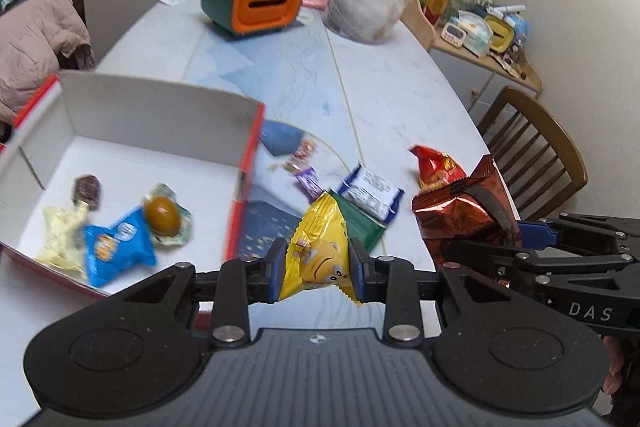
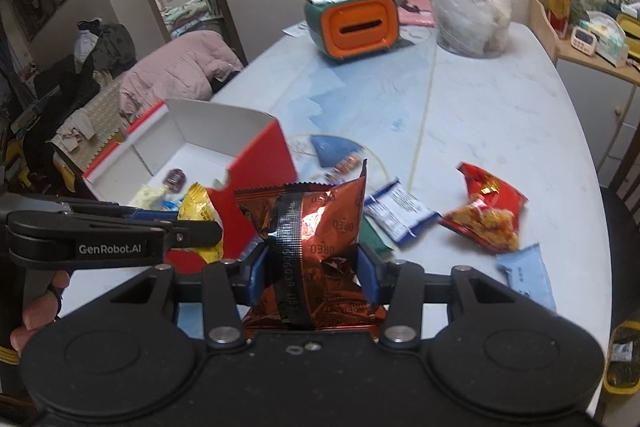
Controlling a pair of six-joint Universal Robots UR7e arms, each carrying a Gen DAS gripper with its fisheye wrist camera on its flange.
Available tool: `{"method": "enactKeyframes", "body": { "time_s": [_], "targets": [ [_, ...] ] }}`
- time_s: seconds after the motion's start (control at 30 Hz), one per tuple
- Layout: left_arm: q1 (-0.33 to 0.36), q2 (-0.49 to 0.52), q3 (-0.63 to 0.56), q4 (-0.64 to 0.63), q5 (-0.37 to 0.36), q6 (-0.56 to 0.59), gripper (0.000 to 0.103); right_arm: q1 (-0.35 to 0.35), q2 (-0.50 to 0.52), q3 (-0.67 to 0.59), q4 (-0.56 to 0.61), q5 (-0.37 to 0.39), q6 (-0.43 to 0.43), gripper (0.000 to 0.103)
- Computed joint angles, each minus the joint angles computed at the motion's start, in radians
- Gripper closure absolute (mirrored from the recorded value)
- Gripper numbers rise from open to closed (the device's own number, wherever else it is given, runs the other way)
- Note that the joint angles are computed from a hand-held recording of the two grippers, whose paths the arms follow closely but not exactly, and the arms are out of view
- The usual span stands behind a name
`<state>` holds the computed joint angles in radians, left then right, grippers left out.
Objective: Organize snacks
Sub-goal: 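Close the right gripper on the copper chip bag while the left gripper grasps the yellow packet, then carry the copper chip bag in the right tool while the left tool carries the yellow packet into the box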
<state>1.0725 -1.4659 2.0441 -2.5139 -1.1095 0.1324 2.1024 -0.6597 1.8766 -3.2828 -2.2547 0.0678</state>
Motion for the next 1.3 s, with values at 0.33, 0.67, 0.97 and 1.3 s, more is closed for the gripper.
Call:
{"method": "enactKeyframes", "body": {
  "time_s": [0.33, 0.67, 0.97, 1.3],
  "targets": [
    [0.051, -0.023, -0.086, 0.011, 0.015, 0.08, 0.072, 0.045, 0.103, -0.161, 0.036, 0.012, -0.035, 0.059],
    [0.114, -0.01, -0.175, -0.001, 0.036, 0.17, 0.072, 0.061, 0.229, -0.367, 0.139, 0.009, -0.046, 0.059],
    [0.193, 0.069, -0.3, 0.016, 0.069, 0.226, 0.071, 0.05, 0.346, -0.554, 0.255, 0.008, -0.055, 0.059],
    [0.266, 0.166, -0.409, 0.045, 0.104, 0.264, 0.071, 0.025, 0.451, -0.718, 0.392, -0.008, -0.029, 0.059]
  ]
}}
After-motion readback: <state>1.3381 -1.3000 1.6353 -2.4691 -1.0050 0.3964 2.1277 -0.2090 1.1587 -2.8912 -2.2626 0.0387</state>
